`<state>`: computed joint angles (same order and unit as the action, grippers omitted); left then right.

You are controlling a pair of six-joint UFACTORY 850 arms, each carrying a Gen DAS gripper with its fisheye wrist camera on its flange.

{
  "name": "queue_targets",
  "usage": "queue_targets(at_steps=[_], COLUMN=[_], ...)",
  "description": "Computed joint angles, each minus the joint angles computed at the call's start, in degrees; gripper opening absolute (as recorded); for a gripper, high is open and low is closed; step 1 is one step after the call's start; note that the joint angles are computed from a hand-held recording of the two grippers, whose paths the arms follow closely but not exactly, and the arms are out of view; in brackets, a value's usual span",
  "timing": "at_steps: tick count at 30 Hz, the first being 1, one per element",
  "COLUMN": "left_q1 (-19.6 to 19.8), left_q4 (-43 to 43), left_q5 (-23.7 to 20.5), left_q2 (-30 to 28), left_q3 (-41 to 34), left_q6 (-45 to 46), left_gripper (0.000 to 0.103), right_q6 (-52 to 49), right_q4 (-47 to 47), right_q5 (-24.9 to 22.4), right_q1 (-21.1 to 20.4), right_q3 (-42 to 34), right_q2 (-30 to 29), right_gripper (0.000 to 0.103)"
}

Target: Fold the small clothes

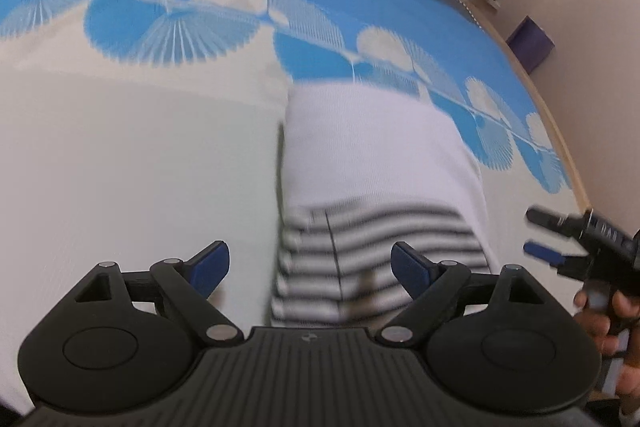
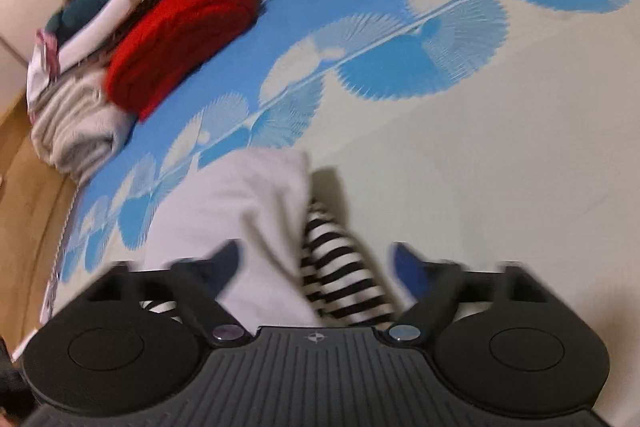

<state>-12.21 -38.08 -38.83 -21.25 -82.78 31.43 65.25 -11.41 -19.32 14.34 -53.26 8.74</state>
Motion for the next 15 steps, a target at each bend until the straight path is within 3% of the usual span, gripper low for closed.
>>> queue_targets(at_steps=[3, 8, 9, 13, 15], left_q1=[-0.6, -1.2, -0.9, -0.2, 0.3], left_q4=[2.8, 2.2, 0.9, 1.3, -2.1], left_q5=[-1.3, -7.3, -9.2, -17.1, -20.2], left_q2=[-3.5, -10.5, -12.4, -19.9, -22.5], left_q3=[-6.2, -15.7, -17.3, -22.5, -24.0], left_q6=[-1.6, -0.4, -1.0, -15.6, -17.3], left_gripper=[0.091, 0.097, 0.102, 0.102, 0.103], right_q6=[-12.6, -7.2, -6.3, -3.8, -3.7], right_q4=[7.8, 1.2, 2.4, 5.8, 6.0], right_q5=[-2.9, -12.0, -12.6, -10.8, -10.3], right_q1=[0.5, 1.4, 0.9, -0.5, -0.6], right_q3=[-5.1, -11.2, -11.2, -9.9, -9.7], right_q2=[-5.8, -13.4, -14.0, -14.6, -14.6], right_gripper=[0.092, 0.090, 0.090, 0.090, 0.087])
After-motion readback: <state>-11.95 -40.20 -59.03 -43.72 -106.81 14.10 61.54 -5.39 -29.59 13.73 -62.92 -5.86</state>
